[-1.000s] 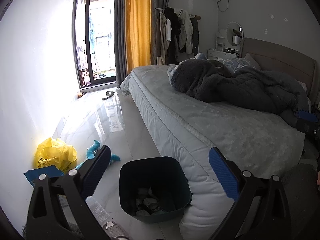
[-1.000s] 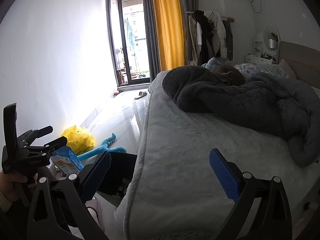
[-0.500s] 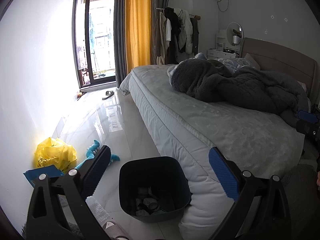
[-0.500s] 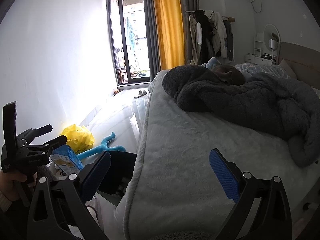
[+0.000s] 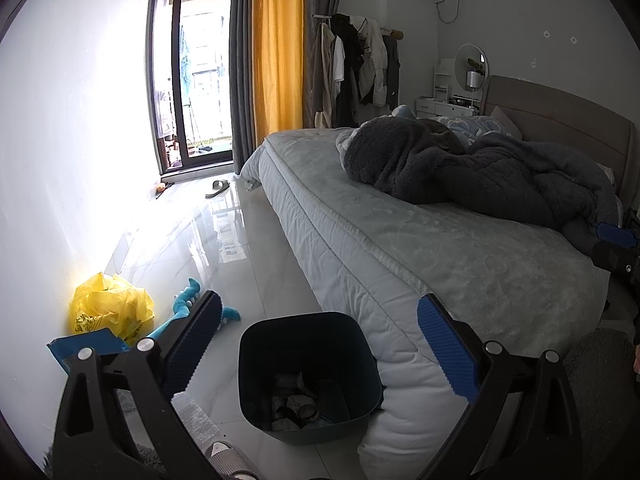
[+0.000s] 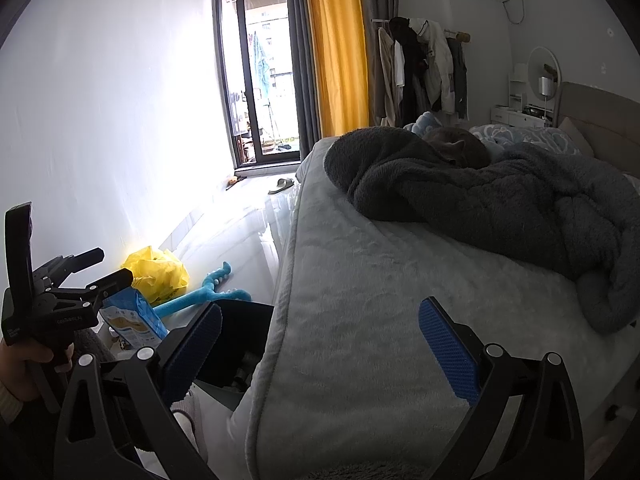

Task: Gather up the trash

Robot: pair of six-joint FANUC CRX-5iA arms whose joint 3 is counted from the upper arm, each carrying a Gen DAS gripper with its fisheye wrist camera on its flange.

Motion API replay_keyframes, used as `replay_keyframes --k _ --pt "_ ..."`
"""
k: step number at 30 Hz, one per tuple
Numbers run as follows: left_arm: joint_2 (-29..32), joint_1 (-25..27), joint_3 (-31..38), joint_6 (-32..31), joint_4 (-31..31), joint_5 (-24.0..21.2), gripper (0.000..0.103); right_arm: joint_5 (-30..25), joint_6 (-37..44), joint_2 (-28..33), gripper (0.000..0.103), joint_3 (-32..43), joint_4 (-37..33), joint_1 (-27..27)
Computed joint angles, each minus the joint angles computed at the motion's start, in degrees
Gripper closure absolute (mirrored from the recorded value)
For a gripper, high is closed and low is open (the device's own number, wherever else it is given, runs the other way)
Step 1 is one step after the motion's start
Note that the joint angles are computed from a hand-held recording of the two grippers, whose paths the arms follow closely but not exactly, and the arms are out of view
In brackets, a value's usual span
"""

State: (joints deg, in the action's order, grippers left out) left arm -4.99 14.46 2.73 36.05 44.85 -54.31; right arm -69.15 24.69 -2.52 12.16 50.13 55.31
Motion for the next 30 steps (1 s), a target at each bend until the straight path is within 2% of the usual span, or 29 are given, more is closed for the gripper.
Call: replay_keyframes --k 30 --pt "0.1 0.2 0.1 -0.2 0.0 -0.3 0.003 0.2 0.2 -0.7 0.003 -0.6 -0.8 -0.2"
